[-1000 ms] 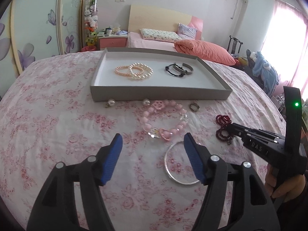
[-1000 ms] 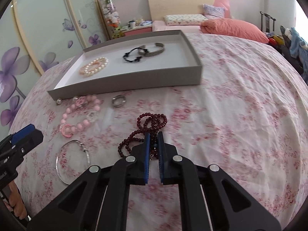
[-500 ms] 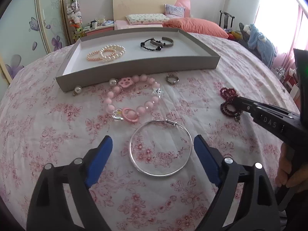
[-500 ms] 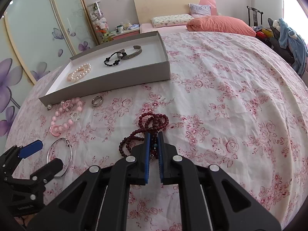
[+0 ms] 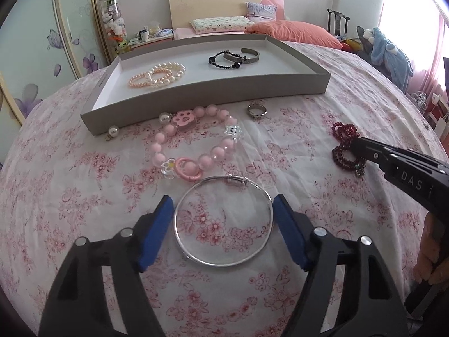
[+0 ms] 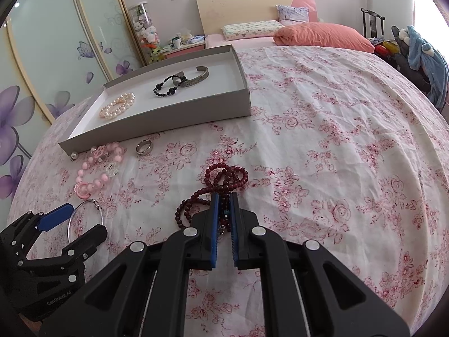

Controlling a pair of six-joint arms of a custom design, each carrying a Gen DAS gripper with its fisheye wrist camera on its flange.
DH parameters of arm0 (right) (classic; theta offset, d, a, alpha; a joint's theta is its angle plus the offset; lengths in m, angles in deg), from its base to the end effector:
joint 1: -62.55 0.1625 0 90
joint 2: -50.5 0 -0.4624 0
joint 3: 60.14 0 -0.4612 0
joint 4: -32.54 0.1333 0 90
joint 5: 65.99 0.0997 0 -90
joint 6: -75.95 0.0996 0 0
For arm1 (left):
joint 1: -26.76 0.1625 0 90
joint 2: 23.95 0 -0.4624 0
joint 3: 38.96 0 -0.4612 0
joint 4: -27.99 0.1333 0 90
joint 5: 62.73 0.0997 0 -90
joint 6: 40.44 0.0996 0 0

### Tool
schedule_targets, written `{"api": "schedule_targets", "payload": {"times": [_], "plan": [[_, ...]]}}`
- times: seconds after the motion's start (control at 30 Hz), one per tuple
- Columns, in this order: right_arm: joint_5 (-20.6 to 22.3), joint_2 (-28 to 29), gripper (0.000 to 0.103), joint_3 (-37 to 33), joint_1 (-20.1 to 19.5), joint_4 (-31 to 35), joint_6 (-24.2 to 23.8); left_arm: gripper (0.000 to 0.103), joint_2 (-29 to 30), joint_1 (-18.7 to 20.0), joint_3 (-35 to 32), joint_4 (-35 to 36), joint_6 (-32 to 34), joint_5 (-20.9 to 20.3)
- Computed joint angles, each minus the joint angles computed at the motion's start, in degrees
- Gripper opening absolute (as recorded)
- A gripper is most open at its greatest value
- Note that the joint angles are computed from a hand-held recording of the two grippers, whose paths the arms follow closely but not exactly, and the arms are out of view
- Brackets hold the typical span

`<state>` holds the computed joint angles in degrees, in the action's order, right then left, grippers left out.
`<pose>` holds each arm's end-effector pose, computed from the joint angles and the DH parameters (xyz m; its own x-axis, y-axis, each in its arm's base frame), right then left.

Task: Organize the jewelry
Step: 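Lift the dark red bead bracelet with the right tool while the left hovers over the silver hoop bangle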

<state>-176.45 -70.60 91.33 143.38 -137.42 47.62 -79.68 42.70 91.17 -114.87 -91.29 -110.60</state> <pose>0.0503 -0.3067 0.3407 -0.8259 0.0590 0.5608 -0.3279 0.7589 -0.5627 -0.3778 -0.3160 -0.0049 -0.6727 0.2948 -0.6787 0.5904 0.7667 -0.2521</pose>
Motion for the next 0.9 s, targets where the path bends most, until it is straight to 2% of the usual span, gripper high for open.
{"api": "schedule_targets", "payload": {"times": [0.23,0.27,0.3,0.33,0.37,0.4,0.6,0.8,0.83,0.9], "plan": [[-0.6,0.3,0.010,0.5,1.6,-0.9,-1.8,0.071,-3.5,0.4,1.8,4.3,-4.6,1.7],[-0.6,0.3,0.014,0.6,1.8,-1.1,-2.0,0.071,-4.3,0.5,2.1,5.2,-5.3,2.0],[-0.3,0.1,0.029,0.7,2.0,-1.3,-2.2,0.071,-5.3,0.8,2.5,6.4,-6.4,2.4],[-0.1,-0.2,0.040,0.8,2.1,-1.5,-2.5,0.071,-6.0,1.0,2.8,7.3,-7.2,2.7],[0.1,-0.3,0.057,1.0,2.4,-2.3,-3.0,0.071,-6.6,1.2,3.0,8.1,-7.9,3.0],[0.0,-0.1,0.059,1.1,2.7,-2.9,-3.5,0.071,-7.4,1.4,3.3,9.0,-8.7,3.4],[-5.2,5.5,0.064,-0.3,5.5,-6.0,-4.1,0.071,-10.1,2.2,4.3,12.2,-11.8,4.6],[-7.9,9.0,0.065,-1.2,5.9,-5.9,-3.6,0.071,-11.2,1.8,5.0,12.9,-12.3,4.6],[-7.9,8.9,0.063,-1.1,6.0,-6.1,-3.7,0.071,-11.1,1.8,4.9,12.9,-12.3,4.6],[-7.7,8.4,0.048,-0.8,5.8,-6.4,-3.8,0.071,-11.0,1.9,4.9,12.8,-12.3,4.7]]}}
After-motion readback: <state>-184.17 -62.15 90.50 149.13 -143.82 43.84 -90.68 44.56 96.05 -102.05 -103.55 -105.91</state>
